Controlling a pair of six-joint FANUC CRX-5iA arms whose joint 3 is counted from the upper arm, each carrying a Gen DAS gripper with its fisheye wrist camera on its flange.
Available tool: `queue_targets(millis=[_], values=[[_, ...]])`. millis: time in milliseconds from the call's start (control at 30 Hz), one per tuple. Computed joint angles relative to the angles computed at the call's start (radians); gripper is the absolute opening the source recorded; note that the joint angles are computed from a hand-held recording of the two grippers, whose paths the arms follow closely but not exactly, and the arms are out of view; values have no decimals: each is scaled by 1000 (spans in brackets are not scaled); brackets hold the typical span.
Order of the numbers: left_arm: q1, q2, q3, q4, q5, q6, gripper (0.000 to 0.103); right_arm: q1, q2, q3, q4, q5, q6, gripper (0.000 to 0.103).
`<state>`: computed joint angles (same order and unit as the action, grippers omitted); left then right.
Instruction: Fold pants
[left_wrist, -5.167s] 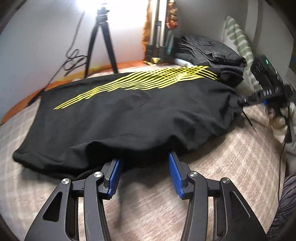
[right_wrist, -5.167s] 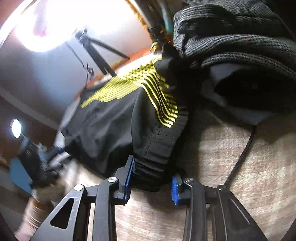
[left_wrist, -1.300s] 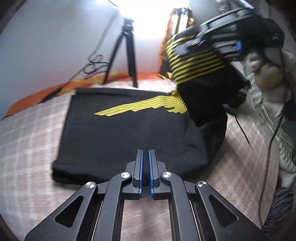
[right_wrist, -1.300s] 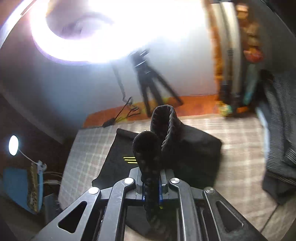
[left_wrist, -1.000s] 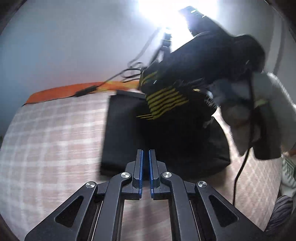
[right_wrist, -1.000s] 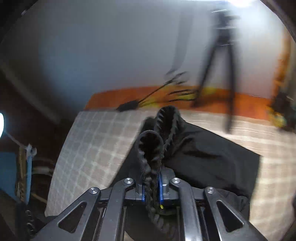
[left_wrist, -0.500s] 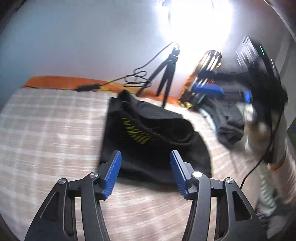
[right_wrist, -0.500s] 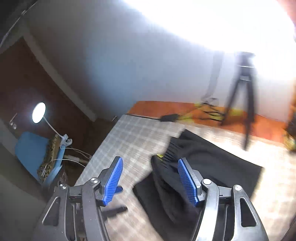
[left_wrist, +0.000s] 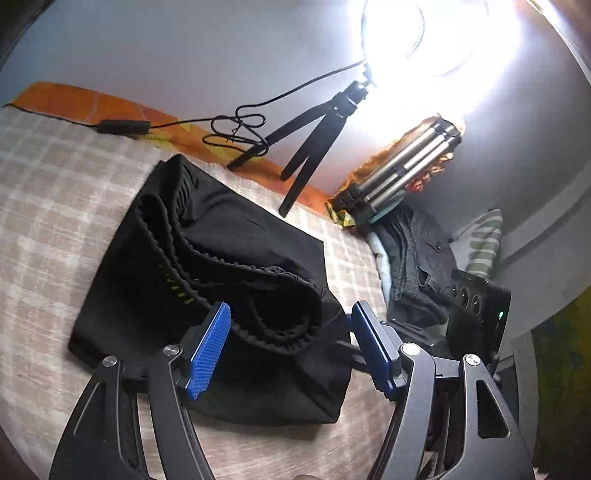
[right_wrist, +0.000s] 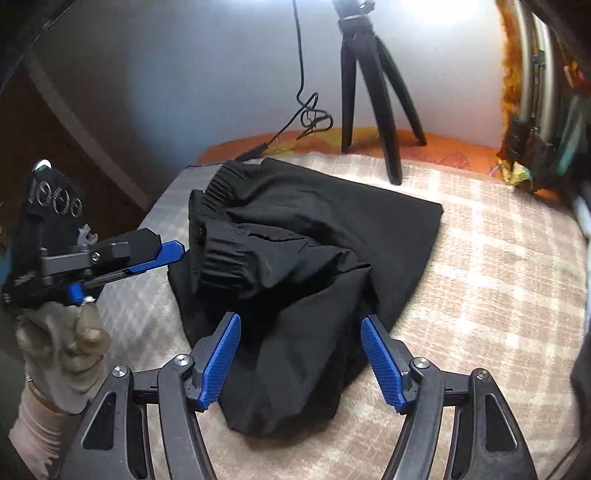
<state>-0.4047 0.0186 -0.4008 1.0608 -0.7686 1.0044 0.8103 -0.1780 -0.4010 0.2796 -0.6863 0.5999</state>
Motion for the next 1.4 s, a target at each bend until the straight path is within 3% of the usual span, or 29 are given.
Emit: queue_targets(millis=[67, 133, 267, 400, 433, 467, 500, 600, 733, 800, 833, 867, 933, 1000, 1067, 1100, 1233, 1300, 1400], values=[[-3, 4, 11, -31, 1, 59, 68, 0, 12, 5, -9, 7, 16, 40], [-11, 13, 24, -62, 3, 103, 68, 4, 17, -4, 19, 26, -2, 36], [-23, 61, 93, -224, -4, 295, 68, 11, 1, -42, 43, 86, -29, 12], [-37, 44, 33, -143, 74, 265, 65, 24, -17, -71, 67, 115, -48, 9], [-43, 39, 25, -139, 100, 247, 57, 28, -17, -73, 70, 117, -46, 9], [-42, 41, 35, -164, 105, 243, 28, 35, -14, -72, 85, 112, -49, 9], [-37, 48, 48, -177, 91, 240, 20, 40, -11, -72, 101, 107, -58, 9], [-12, 45, 66, -193, 54, 197, 11, 53, -18, -79, 134, 98, -62, 9], [47, 11, 99, -277, 14, 144, 10, 71, -53, -101, 140, 120, -32, 9], [86, 7, 103, -269, -30, 103, 10, 84, -64, -79, 53, 120, 91, 10], [114, 18, 115, -265, -92, 68, 10, 85, -60, -51, -27, 105, 189, 14], [140, 21, 134, -313, -137, 75, 12, 95, -51, -15, -94, 56, 282, 22], [166, 0, 145, -429, -150, 126, 15, 103, -46, 13, -148, 2, 375, 35], [190, -8, 160, -509, -186, 156, 21, 121, -71, -19, -83, 2, 337, 45], [191, -34, 155, -559, -159, 176, 24, 100, -105, -60, -54, 53, 272, 68], [187, -50, 153, -584, -139, 184, 24, 78, -121, -94, -6, 91, 183, 70], [185, -64, 134, -529, -92, 152, 43, -26, -83, -120, 75, 114, -52, 71], [181, -41, 152, -512, -84, 168, 44, -80, -38, -83, -4, 115, -28, 72], [162, 21, 212, -522, -75, 171, 56, -147, 47, -10, -110, 122, 19, 72]])
